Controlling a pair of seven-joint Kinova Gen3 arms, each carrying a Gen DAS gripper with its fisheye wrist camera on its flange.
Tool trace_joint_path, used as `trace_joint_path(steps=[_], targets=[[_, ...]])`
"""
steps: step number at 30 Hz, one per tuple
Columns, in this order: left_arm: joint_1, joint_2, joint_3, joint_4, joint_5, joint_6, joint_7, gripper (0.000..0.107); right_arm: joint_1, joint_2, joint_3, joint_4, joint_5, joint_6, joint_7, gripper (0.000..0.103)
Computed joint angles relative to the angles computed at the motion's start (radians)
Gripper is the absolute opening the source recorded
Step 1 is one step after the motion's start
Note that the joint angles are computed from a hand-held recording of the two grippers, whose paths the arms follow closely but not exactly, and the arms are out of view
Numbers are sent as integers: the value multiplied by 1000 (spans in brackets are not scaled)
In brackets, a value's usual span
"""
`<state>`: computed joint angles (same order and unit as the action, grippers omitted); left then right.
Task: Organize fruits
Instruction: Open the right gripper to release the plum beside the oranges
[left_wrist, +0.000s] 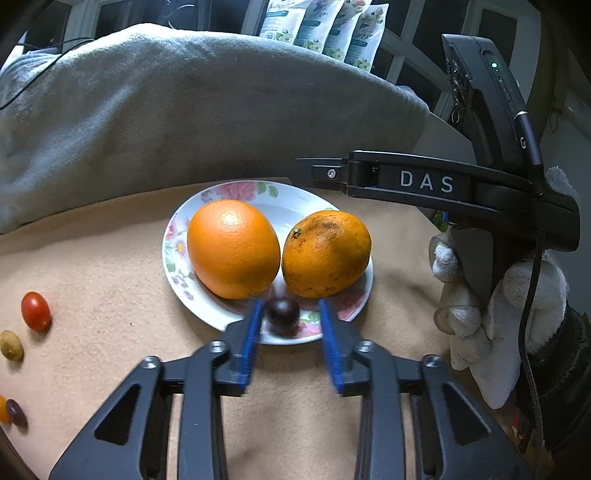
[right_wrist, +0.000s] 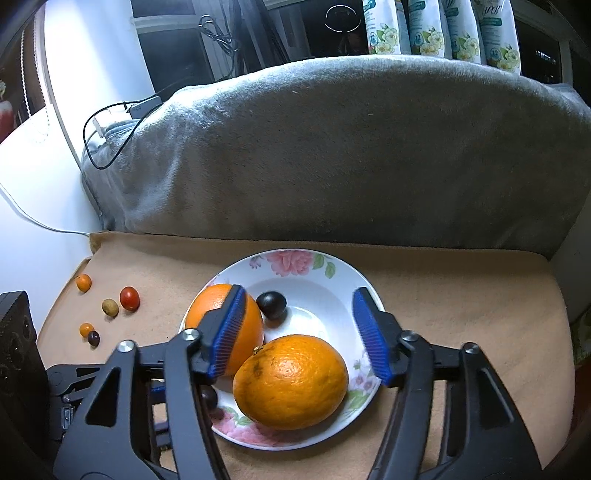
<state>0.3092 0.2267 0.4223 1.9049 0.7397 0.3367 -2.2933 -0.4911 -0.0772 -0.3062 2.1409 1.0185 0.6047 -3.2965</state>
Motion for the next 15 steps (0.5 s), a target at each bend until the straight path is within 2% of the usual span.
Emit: trace_joint_path(steps=[3, 6, 9, 15], targets=[[2, -8, 3, 8, 5, -16, -8, 56, -4, -1, -5, -1, 7, 15, -11, 80], [16, -15, -5, 13, -16, -31, 11, 61, -9, -4, -9, 1, 11, 24, -24, 88], [44, -21, -33, 10, -66, -29, 72, 71, -11, -12, -14, 4, 14, 31, -37, 91], [44, -38, -41, 14, -111, -21, 132, 71, -11, -30, -27, 7, 6, 45, -53, 91]])
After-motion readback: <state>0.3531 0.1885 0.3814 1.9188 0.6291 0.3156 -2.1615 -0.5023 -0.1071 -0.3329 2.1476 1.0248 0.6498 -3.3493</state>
